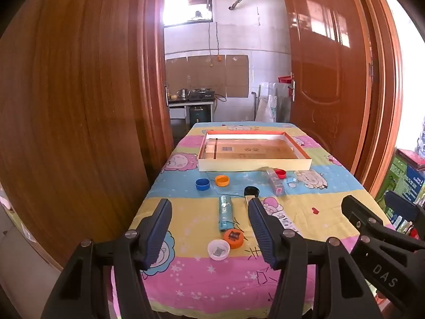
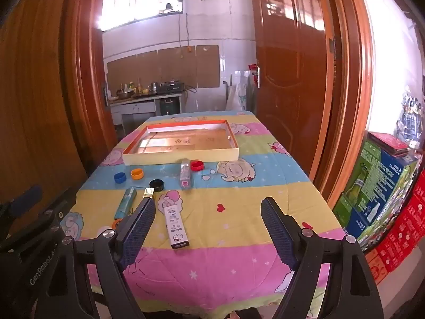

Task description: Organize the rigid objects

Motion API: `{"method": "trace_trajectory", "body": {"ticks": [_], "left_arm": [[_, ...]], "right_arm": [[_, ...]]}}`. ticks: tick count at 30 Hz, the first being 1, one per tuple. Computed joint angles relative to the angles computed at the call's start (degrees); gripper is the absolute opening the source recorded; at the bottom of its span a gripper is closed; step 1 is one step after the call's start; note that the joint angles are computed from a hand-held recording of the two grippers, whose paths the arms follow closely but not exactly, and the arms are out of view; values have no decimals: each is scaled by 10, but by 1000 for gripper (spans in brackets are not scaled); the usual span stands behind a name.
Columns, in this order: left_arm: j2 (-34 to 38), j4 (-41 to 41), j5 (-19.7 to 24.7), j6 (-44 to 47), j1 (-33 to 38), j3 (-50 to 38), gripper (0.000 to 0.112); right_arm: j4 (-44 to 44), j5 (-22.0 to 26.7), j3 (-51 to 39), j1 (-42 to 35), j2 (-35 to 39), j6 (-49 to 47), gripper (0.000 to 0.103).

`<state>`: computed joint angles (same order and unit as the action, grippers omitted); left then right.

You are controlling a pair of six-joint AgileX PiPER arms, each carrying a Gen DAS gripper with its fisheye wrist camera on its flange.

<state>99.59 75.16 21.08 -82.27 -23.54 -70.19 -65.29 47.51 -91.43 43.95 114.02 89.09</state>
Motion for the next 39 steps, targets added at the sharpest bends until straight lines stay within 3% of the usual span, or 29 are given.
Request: {"method": "trace_trajectory", "body": {"ticks": [11,39], "left_arm": [[-1,-17,-24,0,14,3,59],[-3,0,-3,-18,-3,5,59]], "right_arm": [[-15,-1,8,2,-2,13,83],[-15,-16,19,-1,-6,17,83]]}}
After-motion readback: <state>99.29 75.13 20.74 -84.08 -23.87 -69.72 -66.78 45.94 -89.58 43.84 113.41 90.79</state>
